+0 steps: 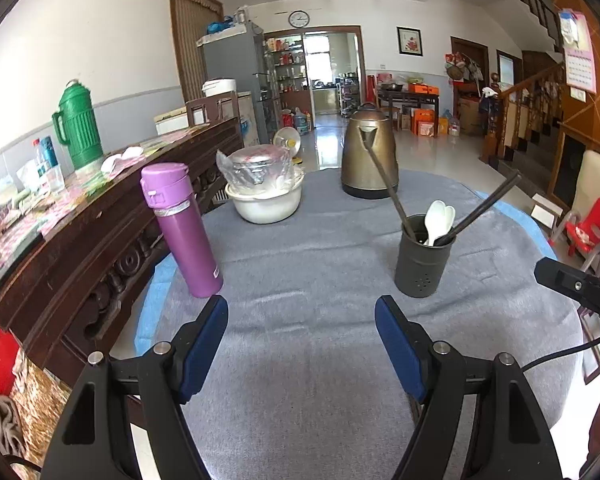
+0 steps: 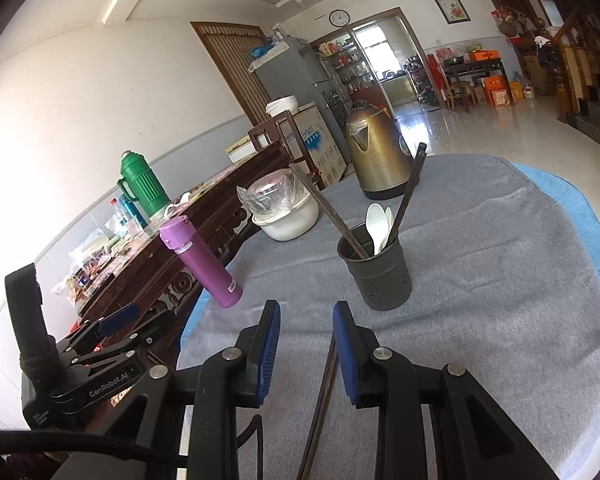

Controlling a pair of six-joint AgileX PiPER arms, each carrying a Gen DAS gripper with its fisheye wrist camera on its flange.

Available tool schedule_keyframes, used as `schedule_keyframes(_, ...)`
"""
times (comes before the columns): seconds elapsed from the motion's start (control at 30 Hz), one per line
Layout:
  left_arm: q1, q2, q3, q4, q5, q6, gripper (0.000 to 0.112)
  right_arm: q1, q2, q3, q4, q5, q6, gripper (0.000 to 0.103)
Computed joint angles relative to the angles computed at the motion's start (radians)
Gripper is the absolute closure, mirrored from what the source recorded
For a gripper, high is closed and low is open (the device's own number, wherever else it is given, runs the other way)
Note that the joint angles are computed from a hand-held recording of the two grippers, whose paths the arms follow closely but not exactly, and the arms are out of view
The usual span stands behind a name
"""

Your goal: Organize utensils

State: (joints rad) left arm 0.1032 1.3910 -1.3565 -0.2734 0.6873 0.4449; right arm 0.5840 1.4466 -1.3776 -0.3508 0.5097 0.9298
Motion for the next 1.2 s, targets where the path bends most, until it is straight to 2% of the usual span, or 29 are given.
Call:
schedule_keyframes(0.13,0.066,0.021,-0.011,-0.065,0.014,0.032,0.036,-0.004,0.042,-0.061,0.091,0.036,-0.083,0.073)
schedule_keyframes(0.27,0.127,0.047,-0.017,-0.127,0.030,0.067,0.036,-0.033,0.130,-0.164,0.244,0.118,-0.223,0.073)
schedule_keyframes(0.37,0.156,0.061,-0.002,-0.160,0.033,0.098,0.036,-0.065,0.236,-0.274,0.328,0.211,-0.305,0.073)
schedule_keyframes(0.53,0.180,0.095,0.011,-0.194,0.047,0.145,0.036,-0.104,0.387,-0.416,0.414,0.301,-0.382,0.073)
schedule_keyframes(0.63,0.185,0.113,0.013,-0.194,0.052,0.145,0.036,-0.098,0.488,-0.534,0.410,0.389,-0.397,0.073)
schedule_keyframes(0.77,0.193,0.141,0.007,-0.190,0.073,0.129,0.036,-0.085,0.580,-0.620,0.398,0.461,-0.387,0.073)
schedule_keyframes(1.1,0.167,0.161,0.007,-0.161,0.081,0.095,0.036,-0.037,0.673,-0.694,0.347,0.535,-0.376,0.073)
schedule_keyframes(1.17,0.163,0.158,0.010,-0.155,0.079,0.096,0.036,-0.028,0.680,-0.706,0.359,0.534,-0.396,0.073)
schedule_keyframes(1.2,0.162,0.154,0.014,-0.153,0.076,0.097,0.036,-0.029,0.666,-0.686,0.373,0.504,-0.411,0.073)
